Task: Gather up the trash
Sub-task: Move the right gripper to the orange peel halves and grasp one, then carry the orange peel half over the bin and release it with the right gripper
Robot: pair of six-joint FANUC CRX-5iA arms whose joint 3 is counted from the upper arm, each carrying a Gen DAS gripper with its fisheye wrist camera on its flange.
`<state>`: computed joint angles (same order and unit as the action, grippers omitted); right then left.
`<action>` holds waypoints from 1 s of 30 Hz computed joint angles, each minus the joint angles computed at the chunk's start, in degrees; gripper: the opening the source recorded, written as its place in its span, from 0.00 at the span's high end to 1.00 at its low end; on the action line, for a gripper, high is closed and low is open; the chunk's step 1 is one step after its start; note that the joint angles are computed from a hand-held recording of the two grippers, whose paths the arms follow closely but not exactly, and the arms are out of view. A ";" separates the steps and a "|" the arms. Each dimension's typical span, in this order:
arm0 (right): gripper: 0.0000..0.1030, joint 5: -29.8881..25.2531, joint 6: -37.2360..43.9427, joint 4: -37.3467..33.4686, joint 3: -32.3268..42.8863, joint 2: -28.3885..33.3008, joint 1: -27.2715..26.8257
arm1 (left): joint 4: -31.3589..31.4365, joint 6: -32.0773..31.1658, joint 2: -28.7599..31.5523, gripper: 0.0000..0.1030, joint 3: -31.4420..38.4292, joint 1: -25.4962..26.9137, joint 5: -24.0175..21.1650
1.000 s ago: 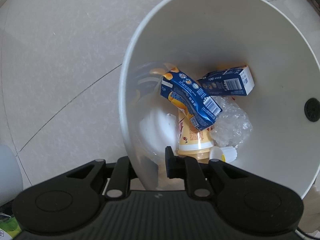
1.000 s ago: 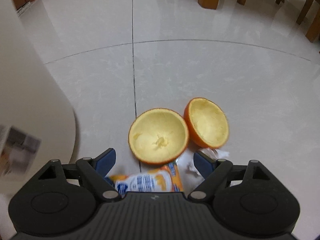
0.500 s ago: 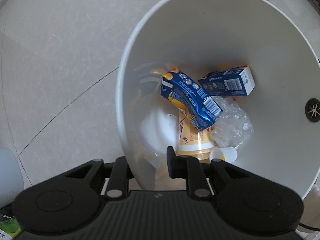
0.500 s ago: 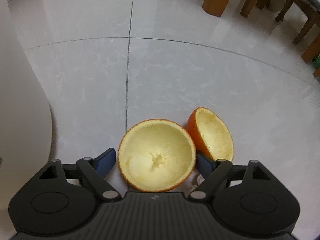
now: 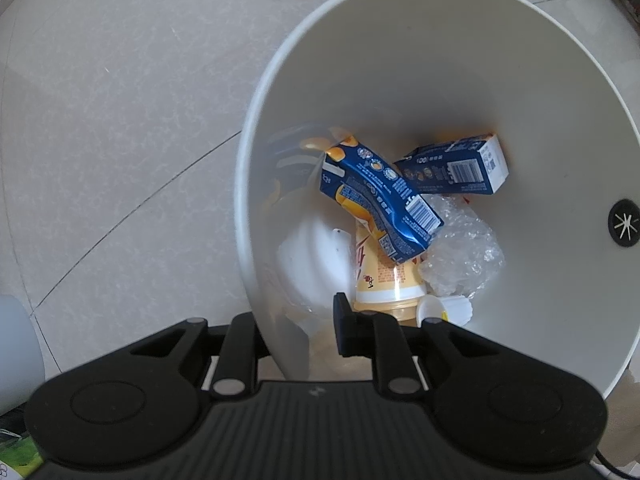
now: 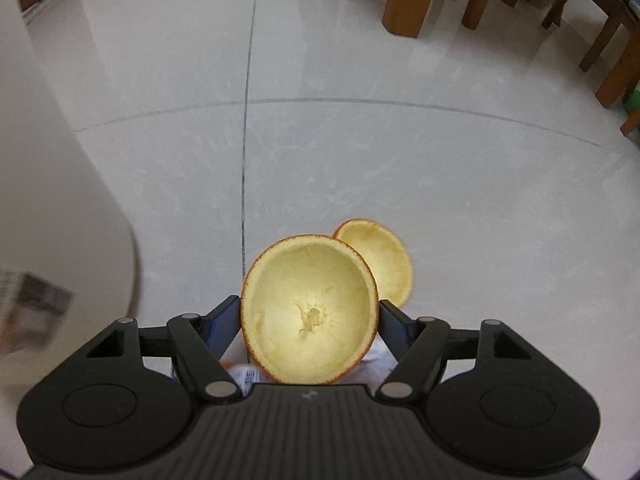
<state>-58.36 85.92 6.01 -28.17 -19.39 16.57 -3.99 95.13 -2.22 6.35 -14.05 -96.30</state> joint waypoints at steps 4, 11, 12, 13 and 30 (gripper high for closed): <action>0.25 -7.99 5.97 -3.25 6.62 -1.73 -1.49 | 0.27 0.26 -0.01 0.84 0.01 0.34 0.07; 0.25 -20.60 11.72 -8.99 19.65 -3.37 -1.48 | 0.13 -0.53 0.17 0.89 0.31 0.74 0.14; 0.25 -21.95 12.17 -9.58 21.61 -3.42 -0.80 | 0.02 -0.57 0.18 0.89 0.43 0.68 0.15; 0.25 -22.90 12.48 -10.24 23.31 -3.33 0.01 | 0.07 -0.88 0.14 0.89 0.39 0.70 0.17; 0.08 -22.69 11.62 -13.21 30.63 -1.68 15.15 | 0.40 -1.25 -0.61 0.91 -0.31 0.95 0.64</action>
<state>-81.05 97.54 -7.20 2.47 -21.07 31.73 -3.59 93.88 -2.83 6.04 -13.10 -95.66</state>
